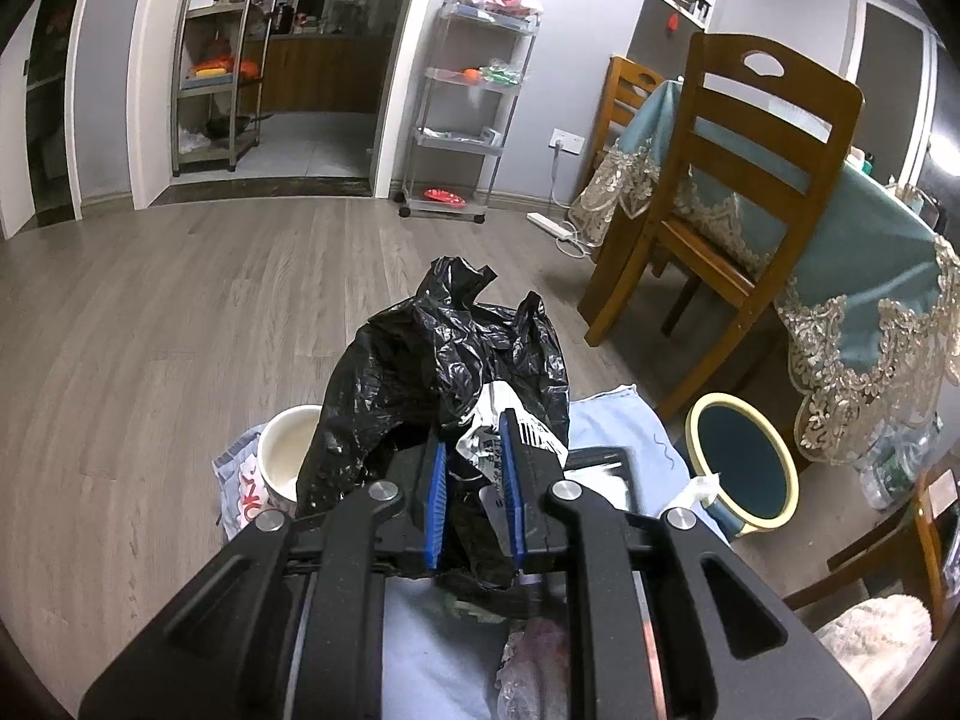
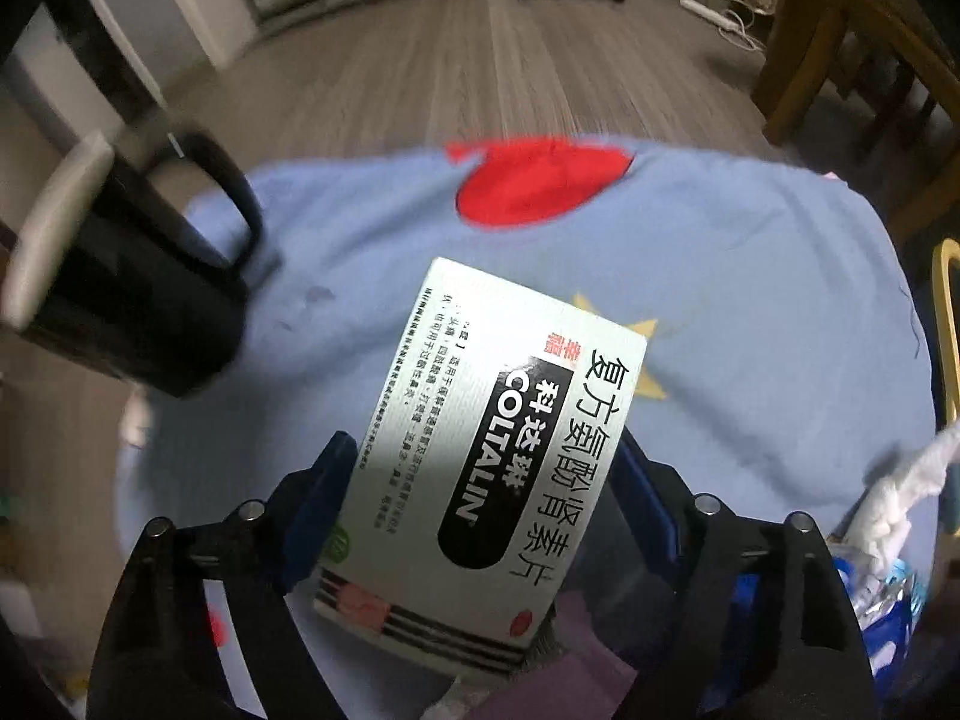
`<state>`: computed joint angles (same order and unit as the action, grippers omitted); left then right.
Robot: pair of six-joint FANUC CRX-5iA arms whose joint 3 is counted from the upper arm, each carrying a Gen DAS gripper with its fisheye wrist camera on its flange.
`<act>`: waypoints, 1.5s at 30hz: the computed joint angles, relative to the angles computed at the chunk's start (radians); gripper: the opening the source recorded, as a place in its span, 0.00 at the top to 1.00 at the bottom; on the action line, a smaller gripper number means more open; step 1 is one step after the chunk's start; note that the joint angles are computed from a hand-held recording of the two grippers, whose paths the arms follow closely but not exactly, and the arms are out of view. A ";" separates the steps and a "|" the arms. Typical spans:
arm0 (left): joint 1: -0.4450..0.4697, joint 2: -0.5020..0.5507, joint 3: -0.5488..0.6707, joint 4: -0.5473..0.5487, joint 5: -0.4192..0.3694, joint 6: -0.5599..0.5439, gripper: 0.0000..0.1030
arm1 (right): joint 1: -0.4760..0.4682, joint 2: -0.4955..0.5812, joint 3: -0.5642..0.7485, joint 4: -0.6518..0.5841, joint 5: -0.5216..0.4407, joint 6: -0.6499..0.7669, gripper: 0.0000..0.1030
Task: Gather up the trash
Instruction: 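Lift the medicine box and black bag and carry both toward the wastebasket, then open both grippers over the wastebasket, dropping the box and black bag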
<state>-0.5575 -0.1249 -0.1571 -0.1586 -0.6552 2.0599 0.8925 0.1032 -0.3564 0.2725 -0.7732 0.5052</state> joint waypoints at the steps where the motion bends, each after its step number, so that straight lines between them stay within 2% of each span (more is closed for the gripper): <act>1: -0.005 0.003 0.005 -0.006 -0.002 0.004 0.85 | -0.002 -0.032 -0.023 0.003 0.027 -0.011 0.20; 5: -0.026 0.004 0.022 -0.036 -0.003 0.026 0.85 | -0.022 -0.168 -0.085 0.001 0.073 -0.031 0.21; 10: -0.075 0.010 0.064 -0.111 -0.016 0.060 0.85 | -0.063 -0.327 -0.117 0.056 0.033 -0.035 0.22; 13: -0.104 0.031 0.096 -0.144 -0.034 0.070 0.85 | -0.120 -0.424 -0.128 0.029 0.024 0.012 0.22; 17: -0.130 0.075 0.129 -0.138 -0.055 0.045 0.85 | -0.170 -0.539 -0.151 0.017 -0.006 0.080 0.22; 21: -0.154 0.127 0.146 -0.085 -0.047 -0.017 0.85 | -0.181 -0.633 -0.222 0.118 -0.056 0.106 0.22; 27: -0.220 0.255 0.232 -0.052 -0.083 -0.095 0.85 | -0.313 -0.634 -0.230 0.020 -0.042 0.255 0.22; 30: -0.238 0.322 0.284 -0.014 -0.108 -0.143 0.85 | -0.432 -0.593 -0.206 -0.084 -0.017 0.361 0.22; 36: -0.277 0.473 0.442 0.042 -0.148 -0.219 0.85 | -0.567 -0.543 -0.171 -0.190 -0.034 0.467 0.22; 42: -0.299 0.598 0.598 0.083 -0.203 -0.293 0.85 | -0.620 -0.530 -0.175 -0.198 -0.045 0.512 0.22; 45: -0.310 0.676 0.702 0.091 -0.251 -0.321 0.85 | -0.678 -0.511 -0.169 -0.239 -0.035 0.566 0.22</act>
<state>-0.8677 0.5515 0.5452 -0.0674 -0.9063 1.7391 0.2142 -0.4079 -0.5258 0.0332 -0.8084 1.0711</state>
